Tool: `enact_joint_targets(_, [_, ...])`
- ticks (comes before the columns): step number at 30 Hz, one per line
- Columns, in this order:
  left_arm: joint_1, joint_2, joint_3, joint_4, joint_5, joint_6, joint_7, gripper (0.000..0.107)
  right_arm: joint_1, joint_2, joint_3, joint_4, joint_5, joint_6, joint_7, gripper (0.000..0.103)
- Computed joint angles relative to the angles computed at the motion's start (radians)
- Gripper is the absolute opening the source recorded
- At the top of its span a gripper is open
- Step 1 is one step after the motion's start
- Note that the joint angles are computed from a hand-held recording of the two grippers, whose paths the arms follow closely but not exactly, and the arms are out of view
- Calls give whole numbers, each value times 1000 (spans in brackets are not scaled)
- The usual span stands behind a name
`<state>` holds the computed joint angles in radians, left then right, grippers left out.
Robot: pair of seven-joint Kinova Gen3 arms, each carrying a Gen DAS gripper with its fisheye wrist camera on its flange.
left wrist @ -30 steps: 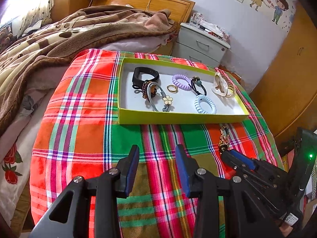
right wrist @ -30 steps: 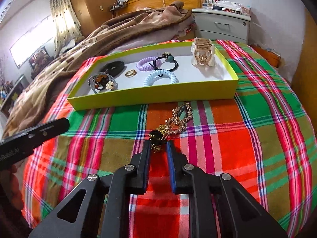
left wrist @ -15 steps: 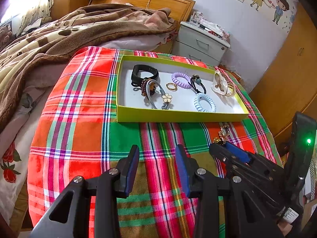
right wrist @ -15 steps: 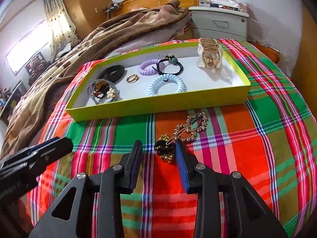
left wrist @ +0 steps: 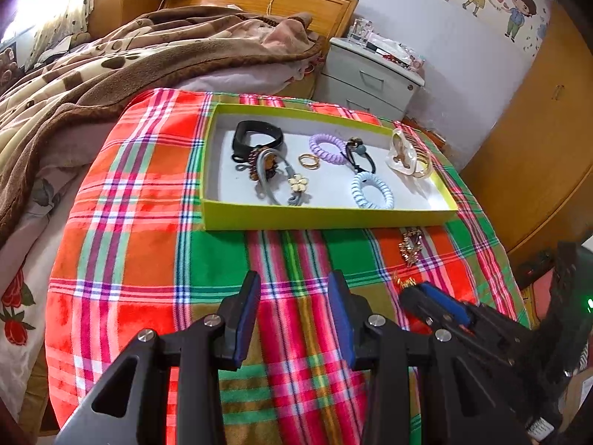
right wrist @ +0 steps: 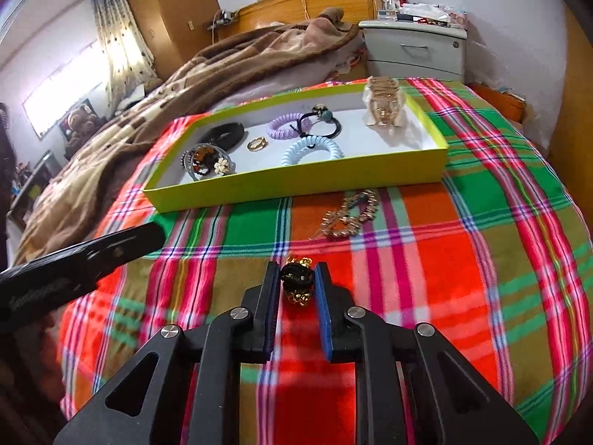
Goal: Organize jewelry
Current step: 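Grasp the gold chain brooch with the left tool while the right tool holds the flower clip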
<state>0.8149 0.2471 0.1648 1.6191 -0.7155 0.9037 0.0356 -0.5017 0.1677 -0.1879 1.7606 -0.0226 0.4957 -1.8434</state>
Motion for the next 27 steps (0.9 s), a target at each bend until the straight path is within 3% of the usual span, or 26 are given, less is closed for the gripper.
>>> enact_joint_targets(7, [-19,43,-5,-56,44,-65,-108,39,70,-67,10,66,-69,-46,50,19])
enact_joint_targets(11, [-55,78,1,-100,114,-139,-238,39,91,-86,27,77,-58,-62,26,19])
enact_joint_targets(17, [-52,160,-22,-218,209,-127,-421,41,126,-104,33,86,-77,-79,37,19])
enact_joint_targets(27, [3,270,-80,-391,294,-8,-606,42,161,-105,34,93,-141,-94,97,19])
